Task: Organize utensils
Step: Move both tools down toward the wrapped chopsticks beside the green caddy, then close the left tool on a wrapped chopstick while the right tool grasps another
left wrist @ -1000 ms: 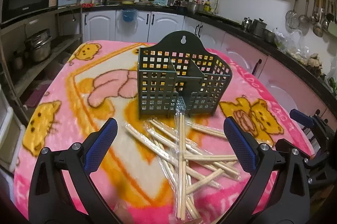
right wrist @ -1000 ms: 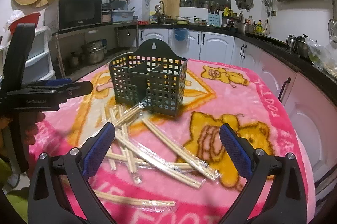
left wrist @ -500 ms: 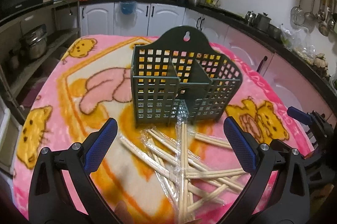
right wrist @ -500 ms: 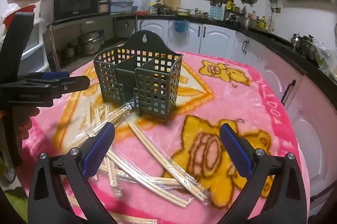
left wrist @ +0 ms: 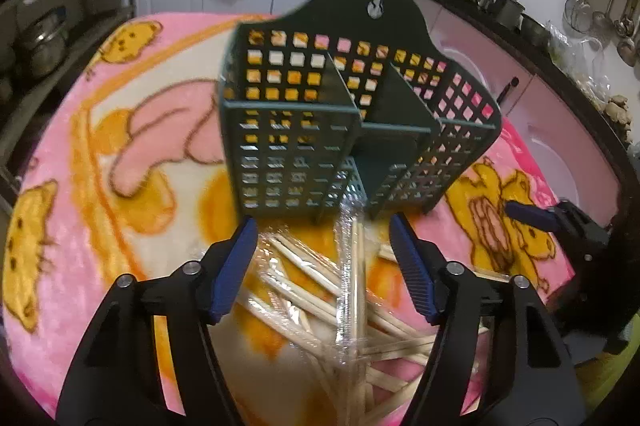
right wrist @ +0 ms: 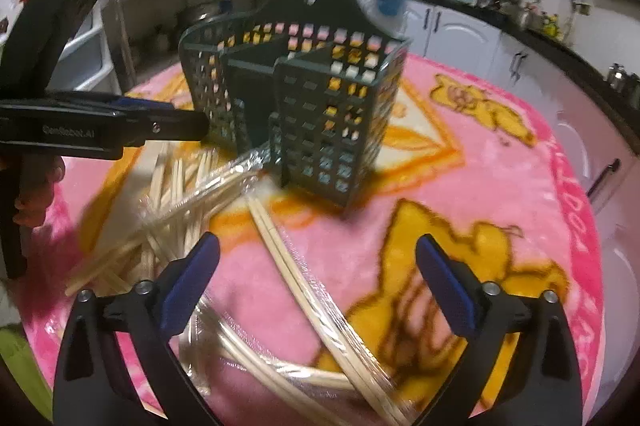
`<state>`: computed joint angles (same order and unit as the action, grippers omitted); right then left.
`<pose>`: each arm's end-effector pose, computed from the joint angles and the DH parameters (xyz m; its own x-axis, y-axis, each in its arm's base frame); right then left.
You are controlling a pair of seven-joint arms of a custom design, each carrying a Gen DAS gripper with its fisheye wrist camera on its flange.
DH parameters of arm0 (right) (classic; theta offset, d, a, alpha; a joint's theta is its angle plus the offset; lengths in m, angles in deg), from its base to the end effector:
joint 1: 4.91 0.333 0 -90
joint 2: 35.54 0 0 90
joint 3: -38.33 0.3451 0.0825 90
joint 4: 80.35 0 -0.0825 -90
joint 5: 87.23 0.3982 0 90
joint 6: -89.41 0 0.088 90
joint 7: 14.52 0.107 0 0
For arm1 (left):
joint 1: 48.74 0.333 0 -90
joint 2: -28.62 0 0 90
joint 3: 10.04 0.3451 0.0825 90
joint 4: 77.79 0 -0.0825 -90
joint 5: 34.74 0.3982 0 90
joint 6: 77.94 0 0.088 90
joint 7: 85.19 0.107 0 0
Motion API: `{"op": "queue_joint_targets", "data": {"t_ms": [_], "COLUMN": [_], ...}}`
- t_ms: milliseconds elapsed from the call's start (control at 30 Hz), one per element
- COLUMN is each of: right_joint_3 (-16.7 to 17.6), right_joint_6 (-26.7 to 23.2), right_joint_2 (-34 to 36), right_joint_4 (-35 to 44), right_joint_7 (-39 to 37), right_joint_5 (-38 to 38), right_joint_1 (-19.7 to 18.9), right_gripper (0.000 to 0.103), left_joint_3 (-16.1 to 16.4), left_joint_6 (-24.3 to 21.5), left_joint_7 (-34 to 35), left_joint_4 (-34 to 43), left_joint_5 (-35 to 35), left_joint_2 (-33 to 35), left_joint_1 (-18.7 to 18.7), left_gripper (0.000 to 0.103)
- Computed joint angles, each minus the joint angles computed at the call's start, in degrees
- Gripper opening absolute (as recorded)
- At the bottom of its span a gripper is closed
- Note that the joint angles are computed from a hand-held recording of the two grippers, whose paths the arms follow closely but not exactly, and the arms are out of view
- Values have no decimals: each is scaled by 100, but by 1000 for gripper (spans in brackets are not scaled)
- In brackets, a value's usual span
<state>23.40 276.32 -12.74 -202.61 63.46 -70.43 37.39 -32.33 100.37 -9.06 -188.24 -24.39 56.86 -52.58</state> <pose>0.5758 0.2787 0.3272 0.4008 -0.9135 0.0706 -0.6533 -0.3389 -0.6770 0.6321 -0.2908 0.3506 -0.3466 -0.9130 0.2153 -0.7567 0.1365 -0.6393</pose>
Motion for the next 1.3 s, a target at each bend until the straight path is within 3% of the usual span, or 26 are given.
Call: {"op": "queue_joint_targets", "data": {"t_ms": [167, 367, 467, 533, 733, 1000, 1300], "right_joint_3": [475, 877, 946, 1173, 1250, 1291, 2150], "right_joint_6": [-399, -666, -830, -859, -897, -762, -119], "right_joint_2": [177, 291, 375, 389, 351, 150, -143], "right_joint_4": [310, 512, 633, 655, 628, 357, -68], "right_joint_7": [-72, -39, 35, -32, -46, -41, -498], "right_joint_5": [-261, -597, -721, -757, -894, -908, -490], "right_joint_1": [-490, -891, -973, -1183, -1246, -1387, -2192], "right_gripper": [77, 57, 43, 33, 11, 6, 6], "left_joint_3": [-104, -233, -243, -259, -189, -59, 19], "left_joint_6": [-235, -537, -638, -737, -905, -1278, -1337], "left_joint_7": [136, 372, 466, 527, 638, 699, 768], "left_joint_4": [181, 422, 494, 554, 682, 1000, 1012], "left_joint_5": [-32, -234, -346, -428, -578, -743, -828], "left_joint_2": [157, 351, 405, 451, 539, 699, 680], "left_joint_1": [12, 44, 27, 17, -89, -245, -313], "left_gripper": [47, 42, 42, 42, 33, 28, 7]}}
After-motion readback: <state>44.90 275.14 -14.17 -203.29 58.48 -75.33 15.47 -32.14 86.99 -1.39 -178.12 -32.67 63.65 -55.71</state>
